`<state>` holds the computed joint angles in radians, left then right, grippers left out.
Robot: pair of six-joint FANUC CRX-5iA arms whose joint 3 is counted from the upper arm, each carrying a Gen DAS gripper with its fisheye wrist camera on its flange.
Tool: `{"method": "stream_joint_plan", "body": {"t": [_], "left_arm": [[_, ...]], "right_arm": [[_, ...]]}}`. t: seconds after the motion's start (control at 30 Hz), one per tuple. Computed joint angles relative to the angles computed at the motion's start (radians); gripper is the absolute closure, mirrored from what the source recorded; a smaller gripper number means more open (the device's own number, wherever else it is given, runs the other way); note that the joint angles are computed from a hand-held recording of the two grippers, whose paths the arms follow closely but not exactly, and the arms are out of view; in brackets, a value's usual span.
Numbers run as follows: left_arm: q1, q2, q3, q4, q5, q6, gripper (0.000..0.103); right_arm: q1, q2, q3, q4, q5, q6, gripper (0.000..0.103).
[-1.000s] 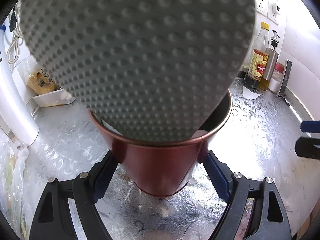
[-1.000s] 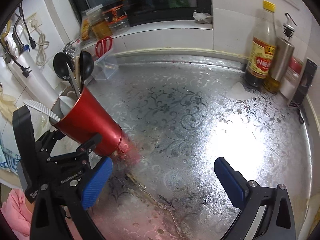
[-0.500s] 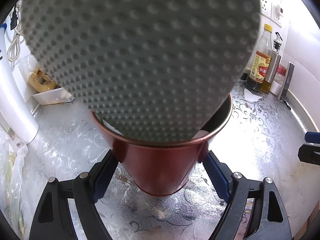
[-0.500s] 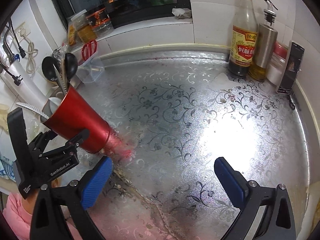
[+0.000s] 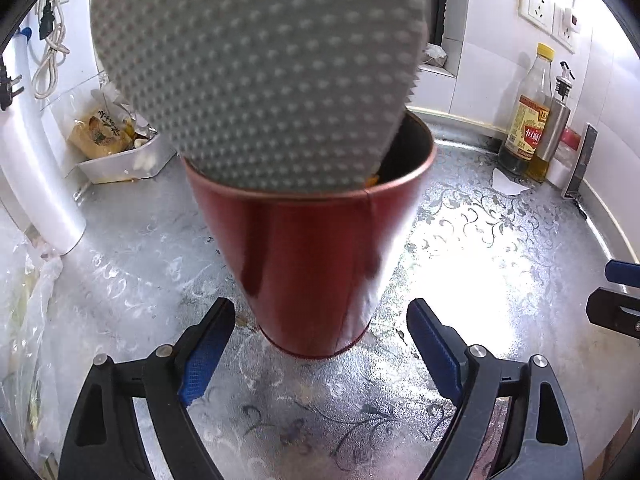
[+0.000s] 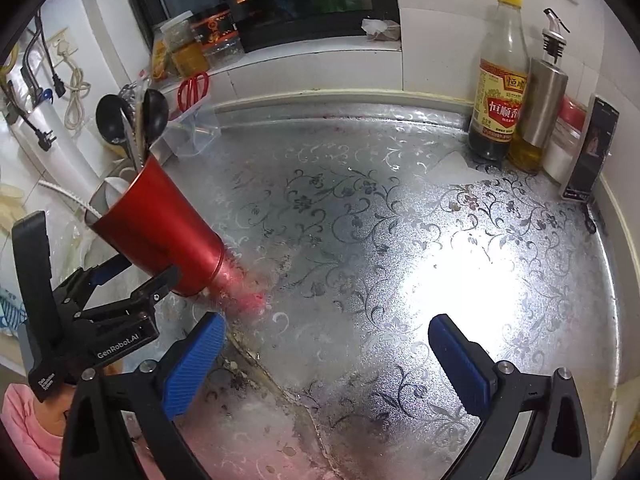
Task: Organize utensils
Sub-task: 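Lower the red holder onto the counter and open the left tool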
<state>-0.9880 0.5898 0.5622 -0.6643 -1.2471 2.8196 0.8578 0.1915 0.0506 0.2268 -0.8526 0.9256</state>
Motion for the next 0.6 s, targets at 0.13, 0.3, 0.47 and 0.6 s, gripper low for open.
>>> {"method": "stream_joint_plan", "body": {"t": [0.13,0.3,0.47,0.6], "left_arm": [[-0.028,0.019,0.032,-0.036,-0.052,0.029,0.008],[-0.047,0.041,0.074,-0.041,-0.117,0.066,0.008],[-0.090,0.043,0.119,-0.033,-0.194,0.090,0.008],[-0.111,0.081,0.181,-0.024,-0.262,0.096,0.008]], "right_arm": [[-0.009,-0.009,-0.013,-0.014,0.013,0.016,0.000],[-0.024,-0.021,-0.029,-0.037,0.032,0.037,0.000],[-0.028,-0.038,-0.059,-0.036,0.059,0.037,0.000],[-0.020,-0.065,-0.108,0.006,0.090,-0.004,0.000]]}}
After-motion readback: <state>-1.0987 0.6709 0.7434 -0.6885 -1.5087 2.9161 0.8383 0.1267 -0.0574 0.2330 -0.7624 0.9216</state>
